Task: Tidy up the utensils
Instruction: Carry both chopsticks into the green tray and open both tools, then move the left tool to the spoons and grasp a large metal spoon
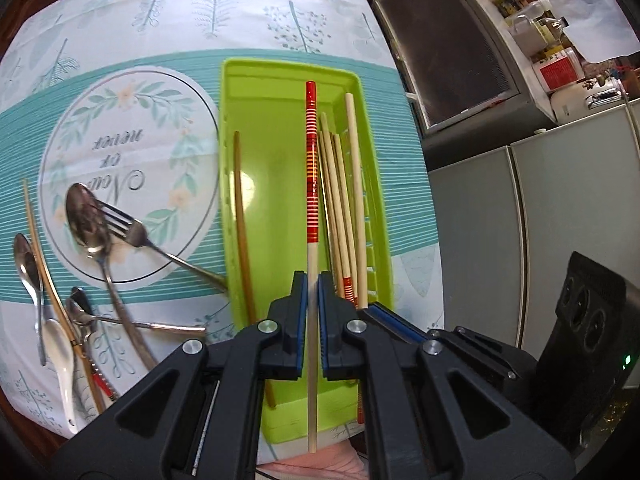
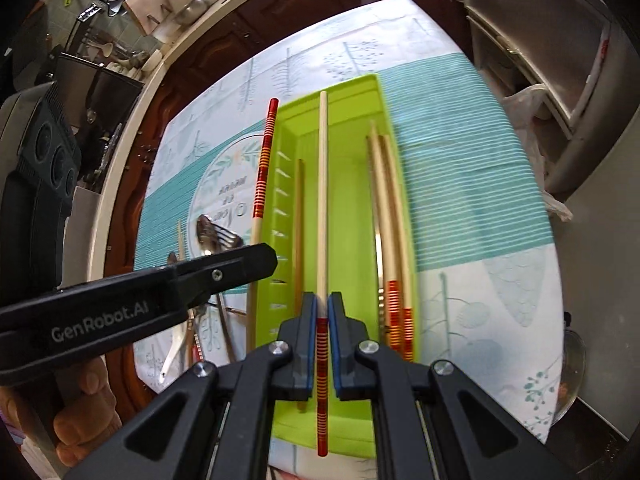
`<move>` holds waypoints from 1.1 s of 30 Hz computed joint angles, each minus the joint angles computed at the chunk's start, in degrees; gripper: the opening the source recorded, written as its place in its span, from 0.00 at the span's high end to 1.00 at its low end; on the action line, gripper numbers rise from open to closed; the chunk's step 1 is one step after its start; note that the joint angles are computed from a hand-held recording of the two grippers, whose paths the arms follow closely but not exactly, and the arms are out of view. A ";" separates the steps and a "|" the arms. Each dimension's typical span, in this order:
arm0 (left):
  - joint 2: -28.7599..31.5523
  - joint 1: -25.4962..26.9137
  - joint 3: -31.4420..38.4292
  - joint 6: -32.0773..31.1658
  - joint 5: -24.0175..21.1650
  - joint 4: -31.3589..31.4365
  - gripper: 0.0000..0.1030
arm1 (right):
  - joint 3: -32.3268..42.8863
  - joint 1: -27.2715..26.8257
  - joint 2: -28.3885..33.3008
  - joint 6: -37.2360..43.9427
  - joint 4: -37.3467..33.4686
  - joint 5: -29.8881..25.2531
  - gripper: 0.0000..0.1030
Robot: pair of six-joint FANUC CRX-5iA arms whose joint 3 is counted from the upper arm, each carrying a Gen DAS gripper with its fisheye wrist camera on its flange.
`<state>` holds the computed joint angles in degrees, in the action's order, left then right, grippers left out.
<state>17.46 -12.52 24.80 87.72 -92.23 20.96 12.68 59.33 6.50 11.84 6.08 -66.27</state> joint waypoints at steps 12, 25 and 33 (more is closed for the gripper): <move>2.47 -1.82 -0.27 0.08 0.33 -0.80 0.96 | -1.38 -0.30 -0.55 -1.79 1.00 -2.55 0.94; -1.85 -1.49 -2.22 -4.90 -0.25 -6.15 0.86 | 0.14 0.47 0.42 -1.03 1.30 -3.46 0.94; -6.61 0.51 -4.82 -7.46 1.79 -9.11 0.65 | 1.18 1.50 1.00 -1.25 1.81 -3.97 0.94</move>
<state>10.85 -12.00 19.98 80.27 -90.44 11.85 13.86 60.82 7.50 10.59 7.89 -70.25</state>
